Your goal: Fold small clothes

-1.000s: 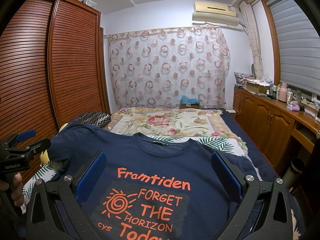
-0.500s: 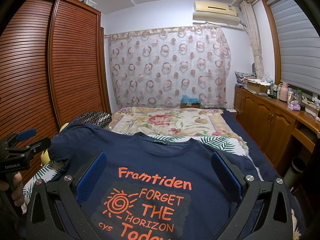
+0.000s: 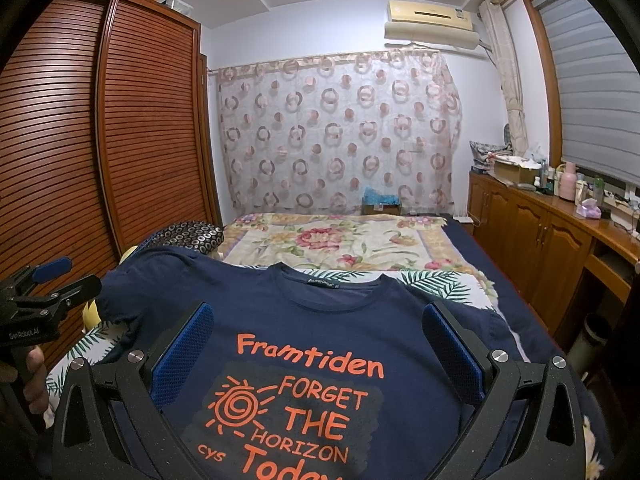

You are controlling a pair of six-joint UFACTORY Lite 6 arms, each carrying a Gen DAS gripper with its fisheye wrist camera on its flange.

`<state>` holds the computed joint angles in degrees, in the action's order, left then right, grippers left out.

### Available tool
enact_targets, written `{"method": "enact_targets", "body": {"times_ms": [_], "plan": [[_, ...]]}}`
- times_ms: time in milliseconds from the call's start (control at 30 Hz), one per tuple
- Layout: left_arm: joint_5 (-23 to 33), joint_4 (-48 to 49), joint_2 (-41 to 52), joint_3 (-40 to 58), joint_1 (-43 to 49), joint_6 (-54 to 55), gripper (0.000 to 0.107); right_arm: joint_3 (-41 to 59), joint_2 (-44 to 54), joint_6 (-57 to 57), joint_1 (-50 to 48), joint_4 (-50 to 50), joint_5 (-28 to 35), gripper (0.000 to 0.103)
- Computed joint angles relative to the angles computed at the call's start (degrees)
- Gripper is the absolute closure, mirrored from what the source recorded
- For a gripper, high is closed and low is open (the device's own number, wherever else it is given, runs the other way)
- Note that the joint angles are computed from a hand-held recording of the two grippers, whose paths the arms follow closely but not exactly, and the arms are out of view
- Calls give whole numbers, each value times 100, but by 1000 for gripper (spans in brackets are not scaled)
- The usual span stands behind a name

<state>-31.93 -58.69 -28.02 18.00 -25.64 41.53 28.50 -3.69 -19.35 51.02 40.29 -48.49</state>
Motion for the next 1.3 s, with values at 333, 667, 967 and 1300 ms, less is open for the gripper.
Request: {"method": "enact_targets", "body": {"times_ms": [333, 667, 967, 1300], "plan": [[-18, -76, -41, -13, -38, 66, 4, -71, -90, 82, -103, -151, 47, 0], [-38, -44, -9, -8, -38, 30, 4, -49, -61, 101, -103, -159, 45, 0], [535, -18, -226, 2, 454, 285, 4, 37, 20, 285, -233, -611, 276, 0], [1307, 2001, 11, 47, 1897, -1121, 4, 558, 421, 461, -531, -1453, 796, 0]]}}
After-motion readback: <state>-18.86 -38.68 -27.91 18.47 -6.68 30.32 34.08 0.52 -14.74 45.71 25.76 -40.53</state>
